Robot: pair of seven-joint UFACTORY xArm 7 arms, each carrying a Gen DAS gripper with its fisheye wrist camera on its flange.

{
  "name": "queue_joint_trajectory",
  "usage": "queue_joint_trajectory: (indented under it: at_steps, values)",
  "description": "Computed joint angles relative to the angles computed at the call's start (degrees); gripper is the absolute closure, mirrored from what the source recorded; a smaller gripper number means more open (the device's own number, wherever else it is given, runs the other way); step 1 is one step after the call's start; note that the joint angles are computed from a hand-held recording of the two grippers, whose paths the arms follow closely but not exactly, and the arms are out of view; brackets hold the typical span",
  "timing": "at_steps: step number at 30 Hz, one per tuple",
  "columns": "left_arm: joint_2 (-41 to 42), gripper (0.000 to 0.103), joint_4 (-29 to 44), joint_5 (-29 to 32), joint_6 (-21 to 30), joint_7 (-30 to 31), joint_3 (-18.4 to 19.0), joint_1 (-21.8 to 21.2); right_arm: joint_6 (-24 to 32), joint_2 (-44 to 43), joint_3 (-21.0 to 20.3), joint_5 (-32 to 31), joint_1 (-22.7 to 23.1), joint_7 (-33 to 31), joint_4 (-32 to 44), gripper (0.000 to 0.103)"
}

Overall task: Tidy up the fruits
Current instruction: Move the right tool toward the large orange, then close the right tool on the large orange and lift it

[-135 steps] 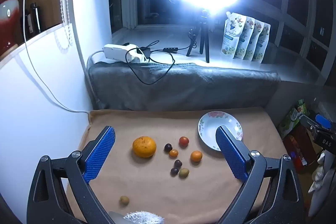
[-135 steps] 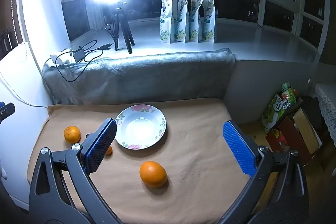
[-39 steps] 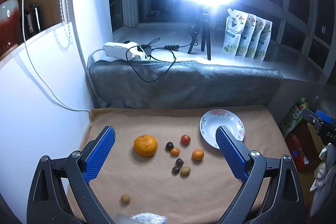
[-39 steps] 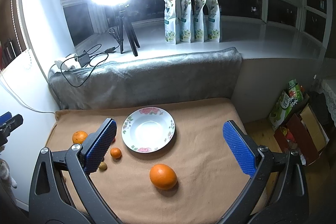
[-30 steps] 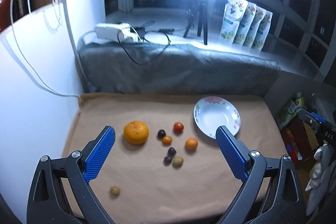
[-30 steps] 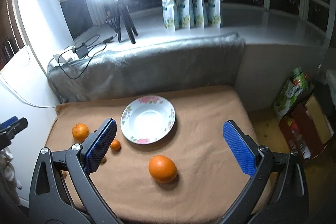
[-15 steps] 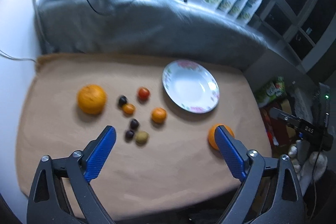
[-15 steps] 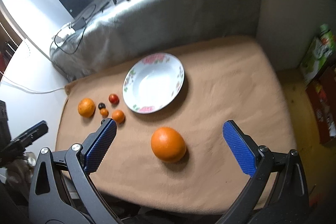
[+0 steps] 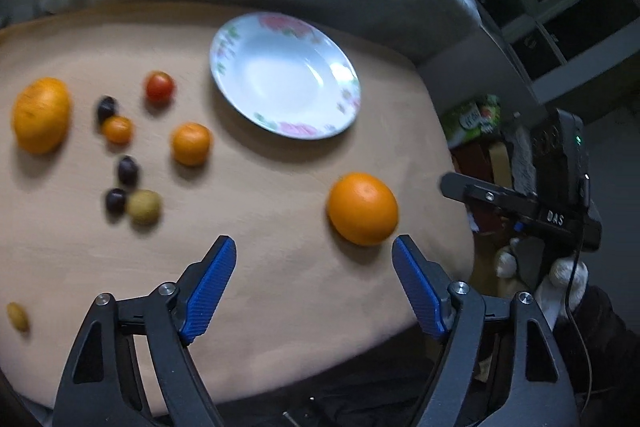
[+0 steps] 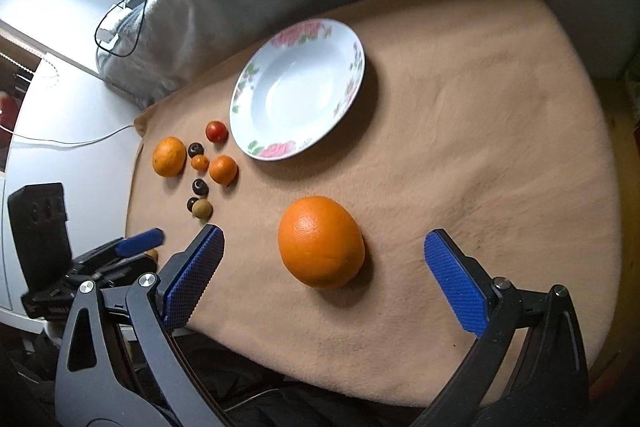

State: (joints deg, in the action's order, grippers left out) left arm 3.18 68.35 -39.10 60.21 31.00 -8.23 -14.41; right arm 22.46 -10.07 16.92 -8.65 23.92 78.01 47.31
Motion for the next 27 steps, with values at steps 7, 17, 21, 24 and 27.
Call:
queue_joint_trajectory:
  at_steps: [7, 17, 21, 24, 27]
  values:
    - [3.88, 0.029, 1.49, -1.15, 2.91, 1.6, -1.55, -0.99, -5.48, 3.11, -2.71, 9.47, 2.44, -9.63, -1.12, 0.006]
    - [8.46, 0.034, 4.01, -2.14, 3.92, 0.28, -3.34, -2.17, -8.57, 6.9, -4.01, 21.62, 3.84, -22.36, -0.16, 0.011]
    - [9.35, 0.035, 4.21, -3.06, 4.48, -0.22, -3.57, -1.77, -8.7, 8.05, -3.94, 25.75, 4.08, -26.78, 0.54, 0.012]
    - [9.97, 0.04, 4.57, -3.21, 4.74, -0.63, -3.71, -1.62, -8.43, 9.13, -3.73, 29.06, 4.19, -30.22, 1.33, 0.018]
    - [10.35, 0.044, 4.64, -3.43, 5.09, -0.67, -3.8, -1.39, -8.01, 10.19, -3.51, 31.1, 3.96, -32.57, 2.1, 0.019]
